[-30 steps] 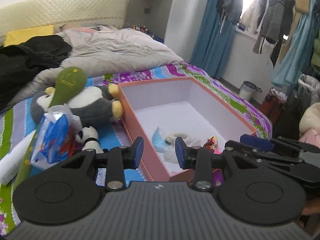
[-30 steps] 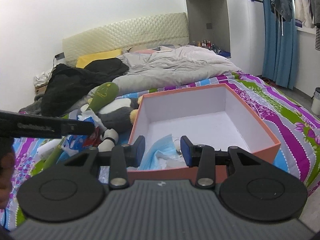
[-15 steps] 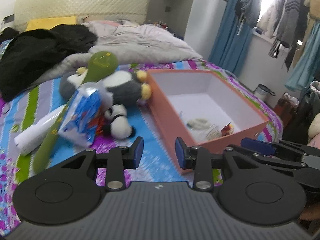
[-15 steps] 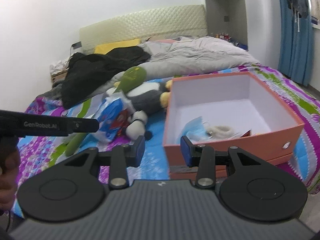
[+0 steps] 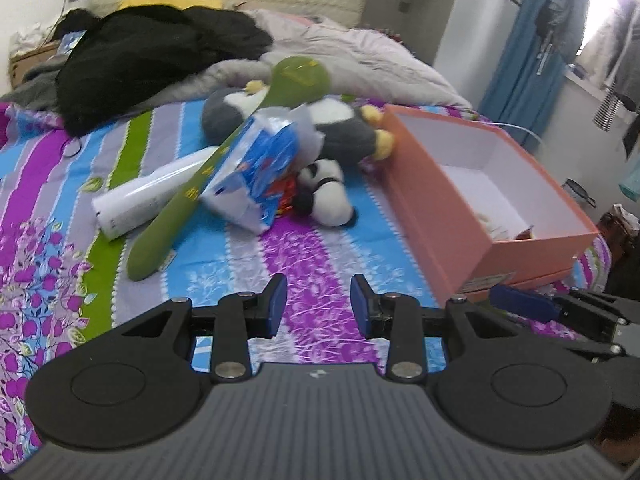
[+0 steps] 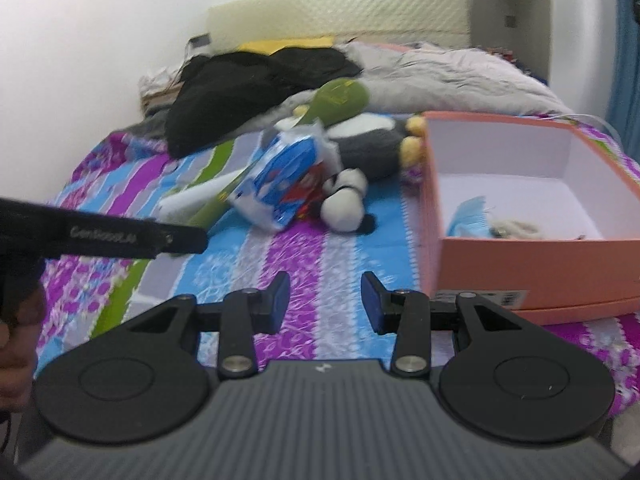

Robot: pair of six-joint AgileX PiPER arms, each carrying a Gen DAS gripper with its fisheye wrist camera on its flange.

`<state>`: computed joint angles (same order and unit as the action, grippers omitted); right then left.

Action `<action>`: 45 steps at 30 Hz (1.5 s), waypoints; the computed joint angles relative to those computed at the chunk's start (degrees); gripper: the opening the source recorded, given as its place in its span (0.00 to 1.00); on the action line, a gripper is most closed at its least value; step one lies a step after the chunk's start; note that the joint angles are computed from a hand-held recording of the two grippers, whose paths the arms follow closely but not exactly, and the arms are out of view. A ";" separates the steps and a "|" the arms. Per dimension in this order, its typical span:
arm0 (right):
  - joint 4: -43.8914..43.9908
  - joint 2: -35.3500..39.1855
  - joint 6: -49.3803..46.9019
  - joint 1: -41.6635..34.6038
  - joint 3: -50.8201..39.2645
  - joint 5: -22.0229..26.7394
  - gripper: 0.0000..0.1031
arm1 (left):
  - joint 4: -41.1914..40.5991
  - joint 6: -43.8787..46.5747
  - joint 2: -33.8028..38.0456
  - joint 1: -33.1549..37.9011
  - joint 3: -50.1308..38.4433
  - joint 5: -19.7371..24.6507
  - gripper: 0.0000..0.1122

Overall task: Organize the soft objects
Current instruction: 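Withdraw both open grippers from the shoebox toward the toy pile, then grasp the blue plastic bag with the left gripper while the right grasps the small panda plush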

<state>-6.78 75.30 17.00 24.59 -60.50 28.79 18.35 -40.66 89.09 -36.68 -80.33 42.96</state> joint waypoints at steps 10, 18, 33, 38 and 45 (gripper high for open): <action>3.09 13.38 -4.93 -1.56 -6.95 -4.52 0.41 | -1.10 1.40 8.23 6.81 -2.35 -5.45 0.36; 6.99 27.11 -9.53 -4.48 -20.79 -5.30 0.41 | -1.63 6.59 18.71 10.70 -14.17 -7.10 0.36; 6.61 50.37 -4.95 -7.68 -51.24 5.19 0.41 | -11.54 19.66 41.92 15.15 -46.14 0.22 0.36; 13.21 55.56 -8.84 -9.11 -58.09 9.41 0.48 | -8.75 20.26 47.77 14.67 -54.63 4.32 0.36; 12.22 56.81 -9.54 -8.46 -59.69 9.97 0.47 | -6.50 17.95 49.05 14.83 -56.42 5.60 0.11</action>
<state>5.43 132.11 7.46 16.13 -120.19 38.76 11.85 -22.70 138.15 -21.85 -136.75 48.57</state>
